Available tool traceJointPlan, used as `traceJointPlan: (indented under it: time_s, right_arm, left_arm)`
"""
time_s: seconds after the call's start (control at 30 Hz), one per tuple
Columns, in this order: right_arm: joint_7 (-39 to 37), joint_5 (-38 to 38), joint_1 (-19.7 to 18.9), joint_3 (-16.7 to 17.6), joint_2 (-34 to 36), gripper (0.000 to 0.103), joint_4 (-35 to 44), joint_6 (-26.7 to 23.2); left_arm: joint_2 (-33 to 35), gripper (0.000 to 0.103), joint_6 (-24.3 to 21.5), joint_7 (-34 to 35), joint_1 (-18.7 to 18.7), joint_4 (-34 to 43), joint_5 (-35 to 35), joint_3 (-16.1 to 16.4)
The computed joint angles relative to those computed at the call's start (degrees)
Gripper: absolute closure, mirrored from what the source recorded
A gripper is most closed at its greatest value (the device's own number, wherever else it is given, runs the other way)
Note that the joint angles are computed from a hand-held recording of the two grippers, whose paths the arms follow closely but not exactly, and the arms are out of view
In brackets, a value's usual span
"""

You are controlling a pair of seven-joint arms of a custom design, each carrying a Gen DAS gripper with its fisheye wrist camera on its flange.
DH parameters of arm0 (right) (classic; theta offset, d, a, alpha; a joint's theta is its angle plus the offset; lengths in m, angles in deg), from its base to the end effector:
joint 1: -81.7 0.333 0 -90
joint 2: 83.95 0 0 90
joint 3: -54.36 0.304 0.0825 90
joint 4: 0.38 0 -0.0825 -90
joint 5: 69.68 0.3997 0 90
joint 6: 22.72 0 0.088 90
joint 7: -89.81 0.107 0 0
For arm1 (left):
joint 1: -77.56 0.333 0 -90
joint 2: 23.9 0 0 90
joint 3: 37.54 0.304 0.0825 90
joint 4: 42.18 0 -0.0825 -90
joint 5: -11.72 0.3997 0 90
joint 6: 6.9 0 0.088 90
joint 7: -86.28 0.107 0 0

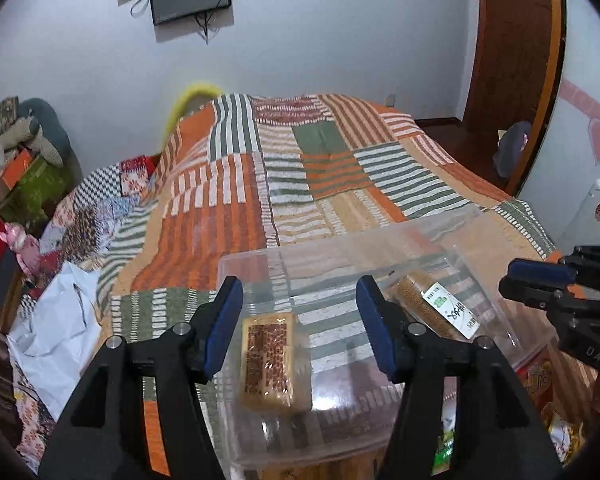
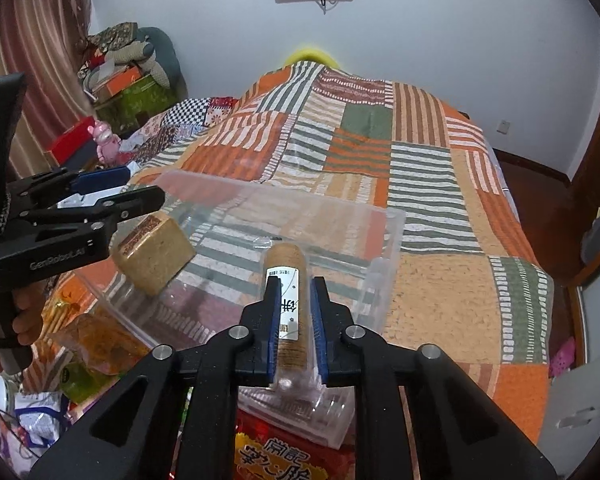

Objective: Organize snacks
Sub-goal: 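Release the bread loaf into the clear box with the left tool while the right tool releases the cracker roll, then grasp the blue-white chip bag with the left tool while the right tool grasps the yellow KAKA bag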

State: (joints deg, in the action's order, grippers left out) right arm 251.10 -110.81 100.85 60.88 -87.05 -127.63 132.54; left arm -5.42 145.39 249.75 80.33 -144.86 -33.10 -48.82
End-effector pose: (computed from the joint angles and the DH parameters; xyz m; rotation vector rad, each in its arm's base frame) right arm 0.5025 0.2677 0.4313 -1.5930 1.9822 -0.5795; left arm 0.6821 -0.0704 0.4085 -0.9906 2.4297 -0.9472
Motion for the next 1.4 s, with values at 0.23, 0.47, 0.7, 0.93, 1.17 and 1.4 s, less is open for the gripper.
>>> traceJointPlan:
  time_s: [0.23, 0.47, 0.7, 0.93, 1.17, 1.4]
  right_arm:
    - [6.0, -5.1, 0.0, 1.3, -4.0, 0.052, -1.9, -2.3]
    - [11.2, -9.4, 0.5, 3.9, -8.8, 0.031, -3.8, -5.4]
    - [14.5, -11.4, 1.8, 6.4, -13.3, 0.023, -6.1, -8.3]
    - [16.3, -10.6, 3.3, 7.9, -17.1, 0.021, -9.0, -10.2]
    - [18.9, -8.6, 4.6, 9.1, -20.3, 0.019, -12.4, -11.4]
    - [20.4, -5.6, 6.1, 9.1, -21.2, 0.019, -16.0, -10.8]
  left_arm:
    - [-5.3, 0.032, -1.2, 3.8, 0.9, -4.9, -2.2, 0.6]
    - [-10.6, 0.019, -4.5, 5.0, 1.6, -9.1, -4.8, 3.0]
    - [-16.2, 0.017, -5.9, 9.0, 2.4, -14.7, -8.4, 5.7]
    - [-21.6, 0.017, -7.7, 10.8, 3.2, -20.0, -8.5, 8.5]
    - [-26.0, 0.016, -9.9, 12.3, 4.0, -25.4, -6.8, 10.8]
    - [-27.5, 0.016, -10.3, 11.4, 5.2, -30.2, -3.1, 11.7]
